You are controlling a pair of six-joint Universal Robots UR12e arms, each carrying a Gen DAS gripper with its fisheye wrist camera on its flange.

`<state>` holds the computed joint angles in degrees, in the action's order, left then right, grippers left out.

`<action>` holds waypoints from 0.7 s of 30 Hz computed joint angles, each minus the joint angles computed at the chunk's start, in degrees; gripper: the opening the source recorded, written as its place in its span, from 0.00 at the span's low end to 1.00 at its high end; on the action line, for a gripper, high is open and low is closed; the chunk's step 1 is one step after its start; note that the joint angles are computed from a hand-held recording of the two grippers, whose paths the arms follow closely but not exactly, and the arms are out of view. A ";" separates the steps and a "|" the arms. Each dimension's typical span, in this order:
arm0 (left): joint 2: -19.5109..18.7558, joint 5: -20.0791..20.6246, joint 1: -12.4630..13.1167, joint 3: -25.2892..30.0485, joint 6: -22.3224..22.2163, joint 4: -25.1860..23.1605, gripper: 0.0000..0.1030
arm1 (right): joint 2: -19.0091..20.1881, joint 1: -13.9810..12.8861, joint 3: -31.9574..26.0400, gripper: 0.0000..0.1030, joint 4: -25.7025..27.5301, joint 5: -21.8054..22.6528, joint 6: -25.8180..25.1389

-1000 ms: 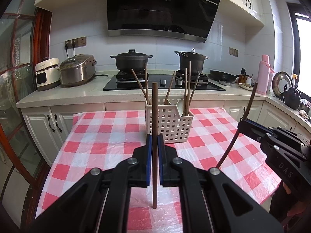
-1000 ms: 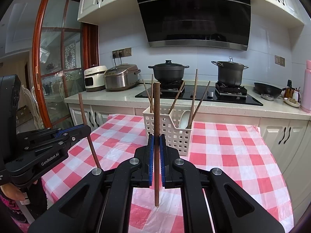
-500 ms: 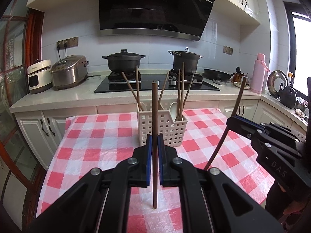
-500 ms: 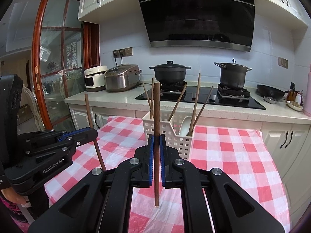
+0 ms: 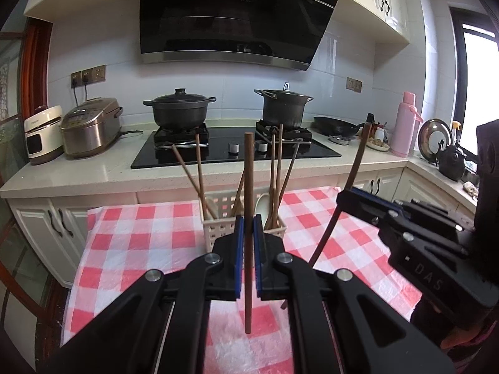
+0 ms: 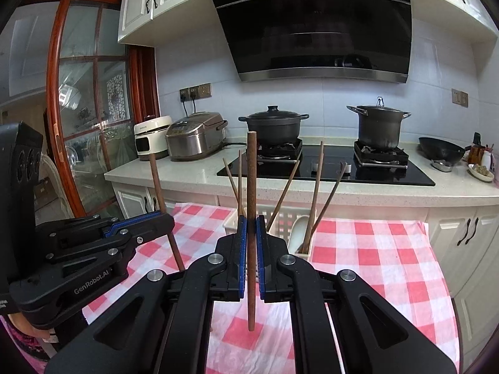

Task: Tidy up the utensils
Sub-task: 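Lift both chopsticks upright and carry them over the caddy while both tools move, then lower the chopsticks into the caddy and open both tools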

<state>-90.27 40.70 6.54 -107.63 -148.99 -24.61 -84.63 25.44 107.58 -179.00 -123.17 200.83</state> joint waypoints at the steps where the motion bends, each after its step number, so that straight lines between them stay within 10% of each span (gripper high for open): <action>1: -0.29 -0.10 -0.29 0.80 -0.17 -0.72 0.06 | -0.07 -0.31 -0.17 0.06 0.25 0.35 0.08; 21: -7.40 2.33 -5.00 16.77 -9.01 -1.13 0.06 | 0.28 -7.78 -7.01 0.06 7.45 2.45 1.35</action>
<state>-97.66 43.04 1.54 -90.86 -158.00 -25.74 -84.35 17.66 100.57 -171.55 -120.71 202.18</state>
